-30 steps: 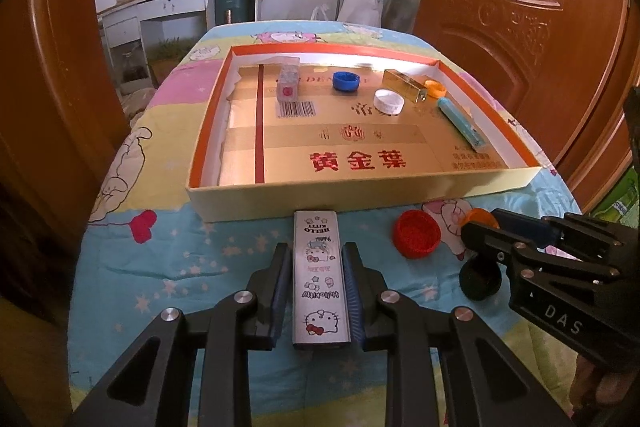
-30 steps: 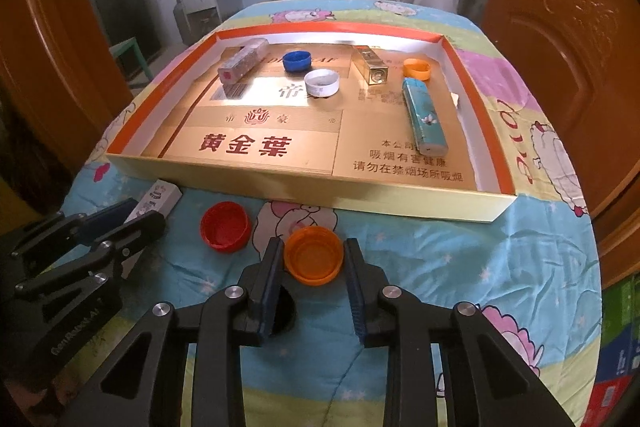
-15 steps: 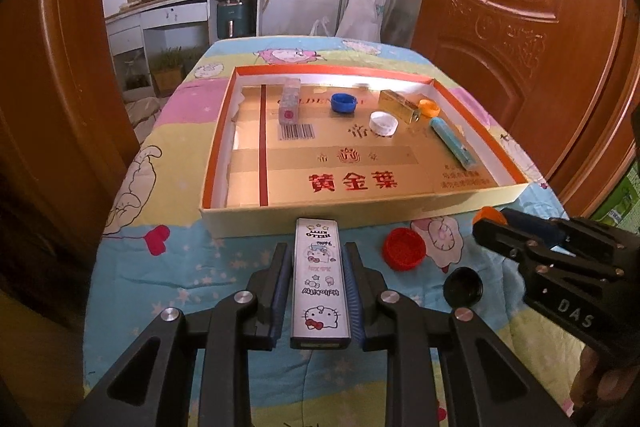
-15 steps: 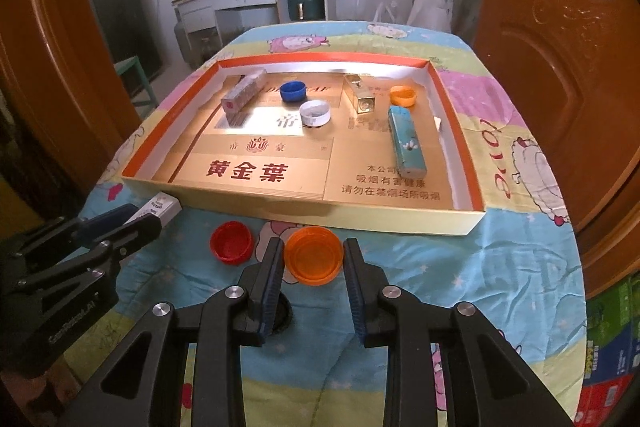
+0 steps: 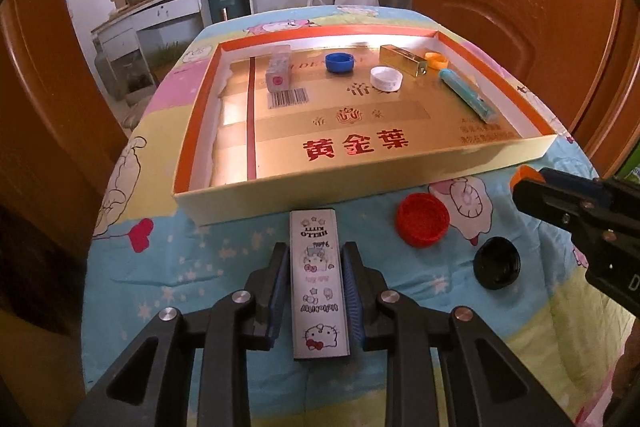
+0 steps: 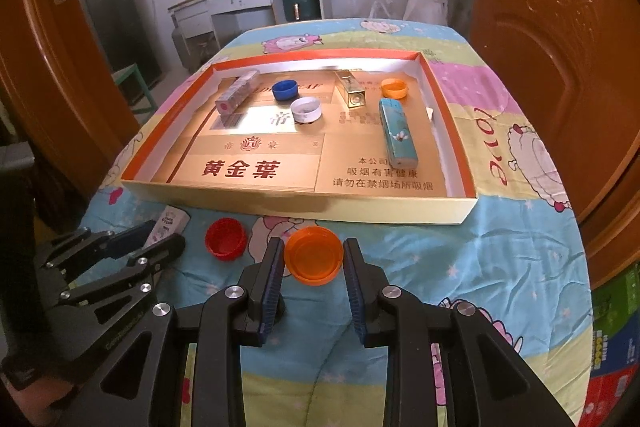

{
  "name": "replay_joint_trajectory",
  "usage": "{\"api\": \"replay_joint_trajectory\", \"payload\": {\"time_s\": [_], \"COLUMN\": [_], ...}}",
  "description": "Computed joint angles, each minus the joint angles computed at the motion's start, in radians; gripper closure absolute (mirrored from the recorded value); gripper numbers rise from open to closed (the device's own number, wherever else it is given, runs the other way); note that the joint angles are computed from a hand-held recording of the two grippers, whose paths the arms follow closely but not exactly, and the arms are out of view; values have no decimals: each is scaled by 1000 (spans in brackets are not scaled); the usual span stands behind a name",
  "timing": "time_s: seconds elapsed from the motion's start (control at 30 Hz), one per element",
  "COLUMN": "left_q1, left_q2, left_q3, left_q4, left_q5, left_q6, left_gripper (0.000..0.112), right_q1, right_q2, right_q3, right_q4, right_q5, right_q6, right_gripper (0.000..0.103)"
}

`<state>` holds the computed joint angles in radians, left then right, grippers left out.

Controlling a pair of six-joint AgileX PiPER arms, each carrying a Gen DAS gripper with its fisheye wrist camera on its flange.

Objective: Organize rigid objects
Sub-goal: 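Carry the orange cap and box into the tray, lower them, and open both grippers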

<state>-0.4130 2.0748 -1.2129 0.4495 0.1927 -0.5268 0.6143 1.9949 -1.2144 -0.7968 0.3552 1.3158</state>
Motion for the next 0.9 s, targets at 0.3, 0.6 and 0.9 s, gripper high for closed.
{"api": "replay_joint_trajectory", "payload": {"time_s": [0.3,0.6,0.9], "left_q1": [27,27,37], "left_q2": [-64,-176,-169], "left_q3": [73,81,-14], "left_q4": [-87,-358,-579], "left_q5": [-81,-88,-48], "left_q6": [45,304,517], "left_gripper": [86,86,86], "right_q1": [-9,0,-24], "right_q2": [-37,-87,-98], "right_q3": [36,43,4], "right_q4": [-58,-127,-129], "right_q5": [-8,5,7], "right_q6": [60,112,79], "right_gripper": [72,72,72]}}
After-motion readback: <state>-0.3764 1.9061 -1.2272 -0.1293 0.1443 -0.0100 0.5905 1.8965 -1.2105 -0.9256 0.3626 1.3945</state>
